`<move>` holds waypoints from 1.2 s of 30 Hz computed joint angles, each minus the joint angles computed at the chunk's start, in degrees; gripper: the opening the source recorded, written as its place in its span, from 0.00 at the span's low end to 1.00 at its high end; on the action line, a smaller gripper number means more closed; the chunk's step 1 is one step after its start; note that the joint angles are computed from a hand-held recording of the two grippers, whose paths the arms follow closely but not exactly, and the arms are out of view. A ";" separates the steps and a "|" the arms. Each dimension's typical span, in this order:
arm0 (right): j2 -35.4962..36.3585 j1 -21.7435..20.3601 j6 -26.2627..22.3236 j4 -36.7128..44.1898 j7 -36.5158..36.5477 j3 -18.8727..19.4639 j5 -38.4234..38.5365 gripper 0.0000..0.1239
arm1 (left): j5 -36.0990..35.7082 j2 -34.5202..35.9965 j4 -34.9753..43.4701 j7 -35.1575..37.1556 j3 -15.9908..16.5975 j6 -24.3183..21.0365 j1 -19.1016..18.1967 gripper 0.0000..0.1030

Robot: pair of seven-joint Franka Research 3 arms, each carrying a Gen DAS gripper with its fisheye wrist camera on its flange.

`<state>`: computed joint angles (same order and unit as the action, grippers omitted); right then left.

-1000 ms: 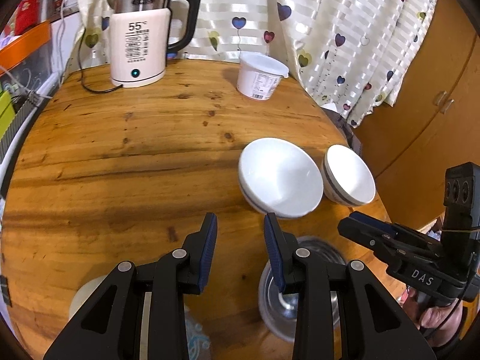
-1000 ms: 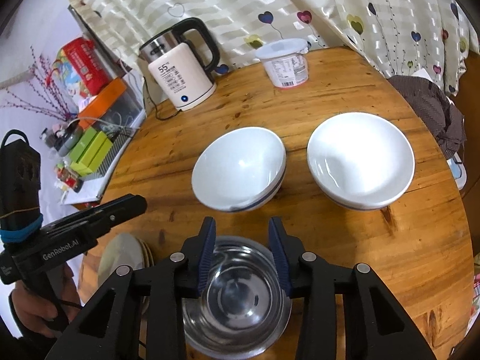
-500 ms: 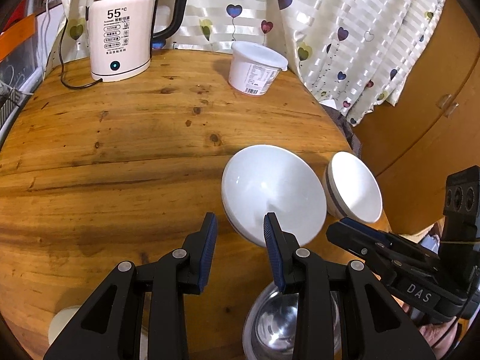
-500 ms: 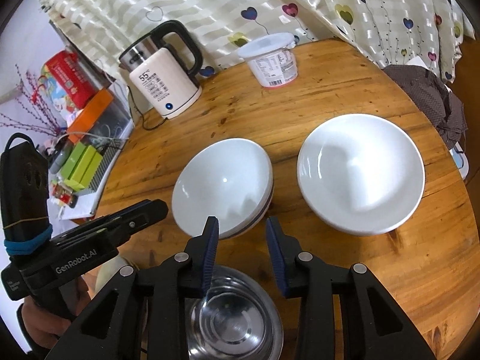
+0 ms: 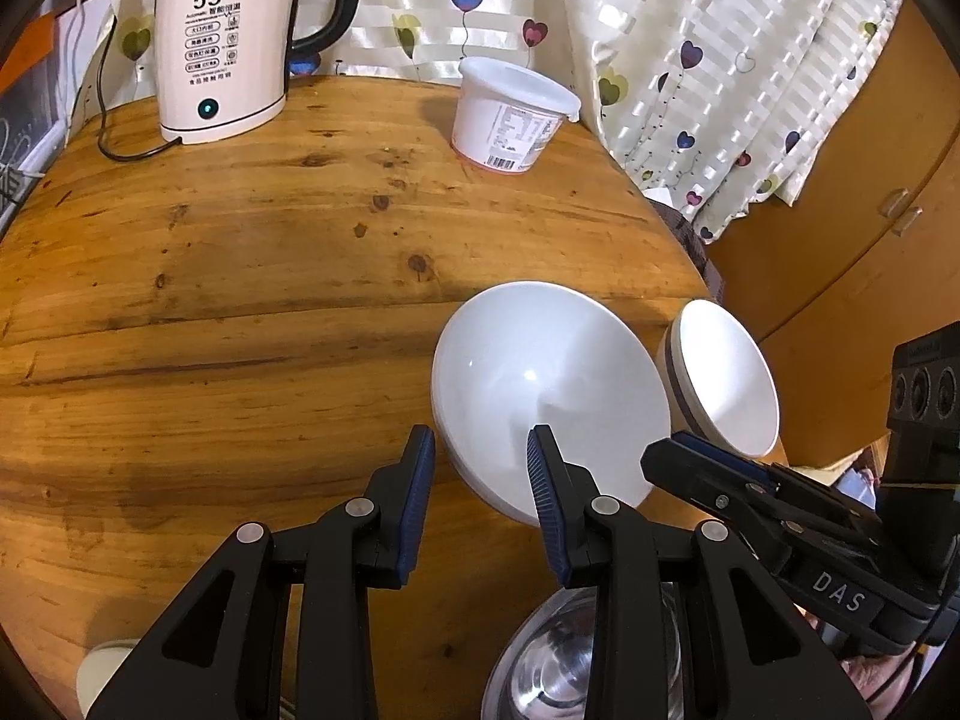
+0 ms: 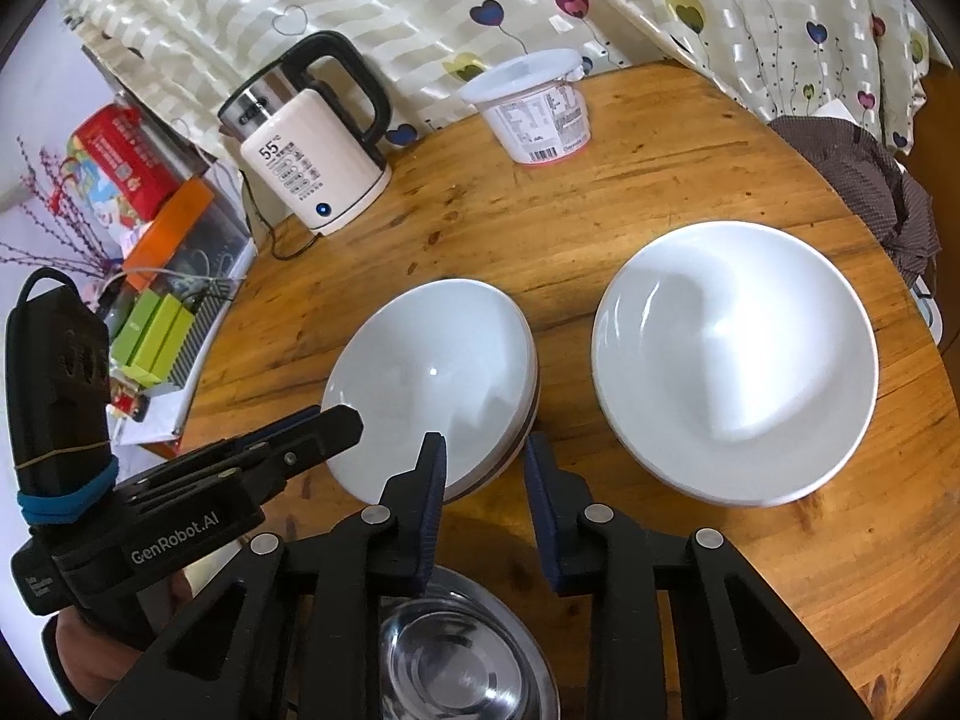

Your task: Organize plates and bowls

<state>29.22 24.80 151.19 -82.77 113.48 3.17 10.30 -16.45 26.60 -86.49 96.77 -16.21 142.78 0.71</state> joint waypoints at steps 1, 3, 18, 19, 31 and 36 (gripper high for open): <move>0.23 -0.11 -0.12 0.27 -0.13 0.11 0.18 0.21 | 0.16 0.25 0.30 -0.18 0.08 -0.16 -0.10 0.32; 0.57 -0.22 -0.31 0.66 -0.40 0.21 0.37 0.19 | 0.42 0.48 0.45 -0.34 0.15 -0.17 -0.19 0.32; 1.16 -0.06 -0.77 1.52 -0.31 -0.19 -0.07 0.18 | 0.99 1.57 1.22 -0.31 -0.24 0.55 0.10 0.22; 1.17 -0.13 -0.81 1.53 -0.30 -0.17 0.01 0.18 | 0.81 1.60 1.23 -0.22 -0.32 0.56 0.21 0.22; 2.34 0.45 -2.30 3.62 0.42 -0.96 -1.75 0.17 | 1.18 1.70 1.36 -0.39 -0.17 0.69 0.09 0.22; 2.31 0.30 -2.44 3.69 0.09 -0.82 -1.81 0.17 | 1.27 1.56 1.25 -0.48 -0.20 1.07 0.07 0.22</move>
